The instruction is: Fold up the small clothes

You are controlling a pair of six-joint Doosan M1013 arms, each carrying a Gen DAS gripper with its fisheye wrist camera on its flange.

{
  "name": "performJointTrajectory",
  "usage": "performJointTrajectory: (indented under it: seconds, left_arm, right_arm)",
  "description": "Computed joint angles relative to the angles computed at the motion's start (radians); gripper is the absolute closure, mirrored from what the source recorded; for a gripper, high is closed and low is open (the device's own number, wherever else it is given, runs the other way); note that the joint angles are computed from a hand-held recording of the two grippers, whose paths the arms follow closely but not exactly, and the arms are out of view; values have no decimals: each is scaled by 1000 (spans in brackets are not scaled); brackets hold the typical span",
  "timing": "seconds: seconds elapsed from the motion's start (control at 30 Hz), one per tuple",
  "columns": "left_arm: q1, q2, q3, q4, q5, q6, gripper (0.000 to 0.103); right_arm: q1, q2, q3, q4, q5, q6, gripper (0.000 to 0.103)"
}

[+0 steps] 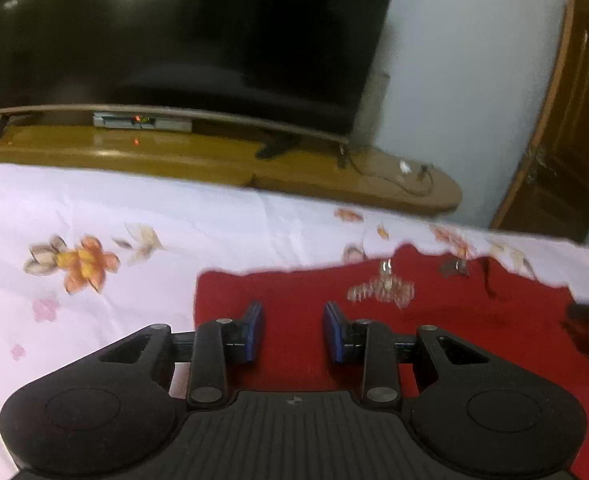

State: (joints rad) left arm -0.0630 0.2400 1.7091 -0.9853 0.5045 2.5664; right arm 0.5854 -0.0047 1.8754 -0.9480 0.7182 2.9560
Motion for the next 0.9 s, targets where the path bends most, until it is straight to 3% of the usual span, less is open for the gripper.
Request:
performJointTrajectory:
  seconds: [0.03,0.1,0.2,0.27,0.37,0.4,0.47,0.6,0.7,0.73,0.77,0.83,0.87,0.9]
  left_arm:
    - [-5,4,1,9,-16,5,70]
    - [-7,7,-4,1,-20,-7,69]
    - [-9,-18,19,-21,-59,28,69]
    - [-9,-18,26,50,-63,2,70]
    - [-2,-16,9,76,-42,-55,70]
    - [-8,-27,20,44,-68,-29,69]
    - [-15,-51,47,-132,-73,153,69]
    - [-70,-57,53,-240,5,287,69]
    - [-126,-25,17,-28,51,157,69]
    - [-140,-23,25,4,5,164,69]
    - [-134,-21,24,-12,7,163,69]
    - [-113,-21,22,-21,13,100,69]
    - [-100,-20,29,-53,17,115,69]
    - [-88,-16,30,-96,41,129,69]
  right_arm:
    - [6,-2,7,-41,-21,13,67]
    - [4,41,-17,4,54,-74,69]
    - [-3,40,-8,-19,56,-39,71]
    - [7,42,-20,-11,83,-60,71]
    - [24,24,-5,-63,50,-21,68]
    - [25,37,-15,-28,75,-76,70]
    - [30,44,-23,-37,96,-79,69]
    - [41,47,-42,-65,-45,-48,72]
    - [27,87,-89,112,-139,-236,77]
    - [30,113,-108,144,-103,-301,79]
    - [34,127,-119,123,-54,-327,79]
    - [17,114,-99,88,-53,-273,77]
    - [13,111,-101,76,1,-240,76]
    - [2,100,-86,70,7,-215,73]
